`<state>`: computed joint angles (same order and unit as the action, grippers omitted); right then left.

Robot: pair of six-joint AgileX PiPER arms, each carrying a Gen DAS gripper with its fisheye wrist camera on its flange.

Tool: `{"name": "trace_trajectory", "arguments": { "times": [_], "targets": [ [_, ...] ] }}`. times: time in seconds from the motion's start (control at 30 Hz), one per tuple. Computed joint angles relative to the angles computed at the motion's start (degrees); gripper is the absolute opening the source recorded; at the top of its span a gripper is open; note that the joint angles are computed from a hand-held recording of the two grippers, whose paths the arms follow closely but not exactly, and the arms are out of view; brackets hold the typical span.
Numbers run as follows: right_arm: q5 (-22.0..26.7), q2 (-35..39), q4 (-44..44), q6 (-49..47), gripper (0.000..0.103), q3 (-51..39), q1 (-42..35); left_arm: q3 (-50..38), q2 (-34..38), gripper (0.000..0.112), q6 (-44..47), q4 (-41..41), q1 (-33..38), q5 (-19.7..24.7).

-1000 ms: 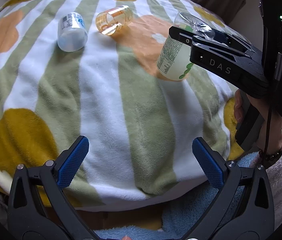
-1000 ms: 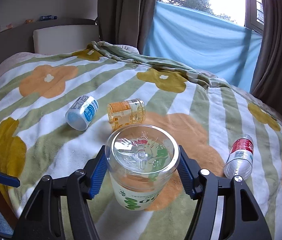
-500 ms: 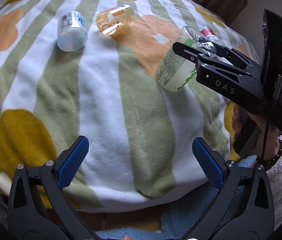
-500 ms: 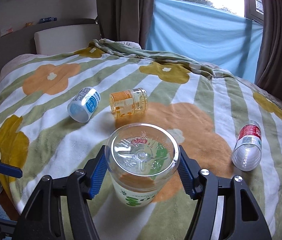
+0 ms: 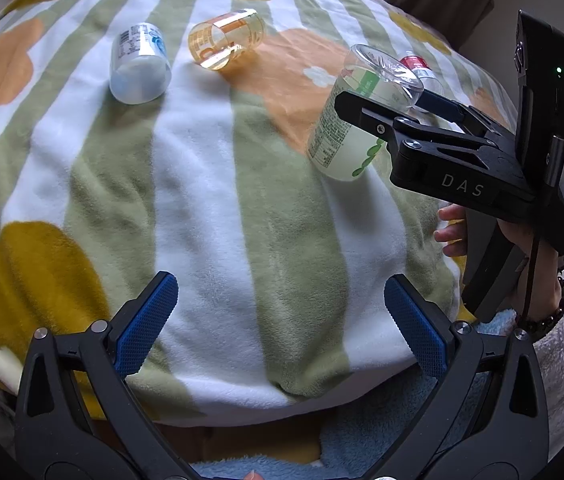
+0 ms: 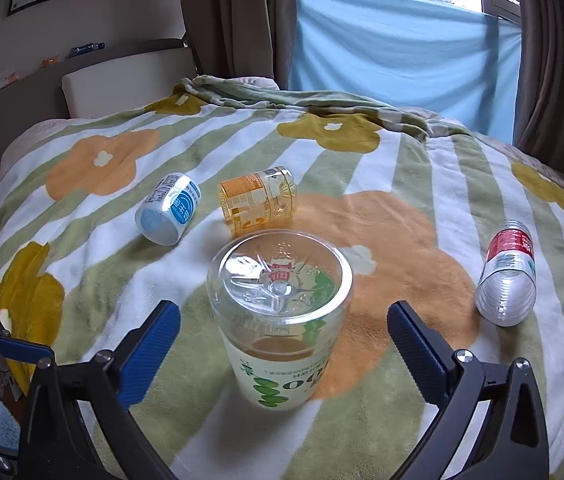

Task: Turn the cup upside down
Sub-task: 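Rotate the cup in the right tool and lower it rim-down onto the bed, then open the right tool and withdraw it from the cup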

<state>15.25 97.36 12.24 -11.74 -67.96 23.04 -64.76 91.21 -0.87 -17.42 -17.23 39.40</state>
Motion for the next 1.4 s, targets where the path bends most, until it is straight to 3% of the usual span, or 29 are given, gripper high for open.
{"name": "trace_trajectory", "arguments": {
  "times": [0.1, 0.37, 0.5, 0.6, 0.8, 1.0, 1.17, 1.4],
  "targets": [
    [-0.5, 0.2, 7.9, -7.5, 0.103, 0.7, -0.8, -0.1, 0.0, 0.103, -0.2, 0.2, 0.0, 0.0],
    [-0.4, -3.0, 0.2, -0.5, 0.103, 2.3, -0.3, -0.3, -0.9, 0.103, -2.1, 2.2, -0.1, -0.1],
    [2.0, -8.9, 1.0, -1.5, 0.103, 3.4, -0.6, -1.1, -3.5, 0.103, -4.6, 5.2, -0.7, 0.3],
    [4.7, -15.0, -6.6, 5.8, 0.103, 3.6, 0.4, -2.9, -6.5, 0.103, -9.2, 10.4, -1.7, 0.6],
    [15.7, -27.2, -25.6, 26.9, 0.103, 0.2, 5.0, -6.6, -13.9, 0.103, -19.9, 21.4, -4.9, 1.1],
    [30.2, -35.2, -49.2, 50.9, 0.103, -2.9, 16.5, -9.4, -20.4, 0.103, -39.9, 45.8, -15.1, 4.1],
    [45.1, -38.1, -69.5, 67.7, 0.103, -2.0, 31.2, -9.5, -23.5, 0.103, -54.3, 66.9, -27.1, 11.8],
    [53.9, -40.9, -77.7, 77.4, 0.103, 1.8, 39.4, -5.5, -26.9, 0.103, -64.6, 78.8, -37.0, 17.1]
  ]
}}
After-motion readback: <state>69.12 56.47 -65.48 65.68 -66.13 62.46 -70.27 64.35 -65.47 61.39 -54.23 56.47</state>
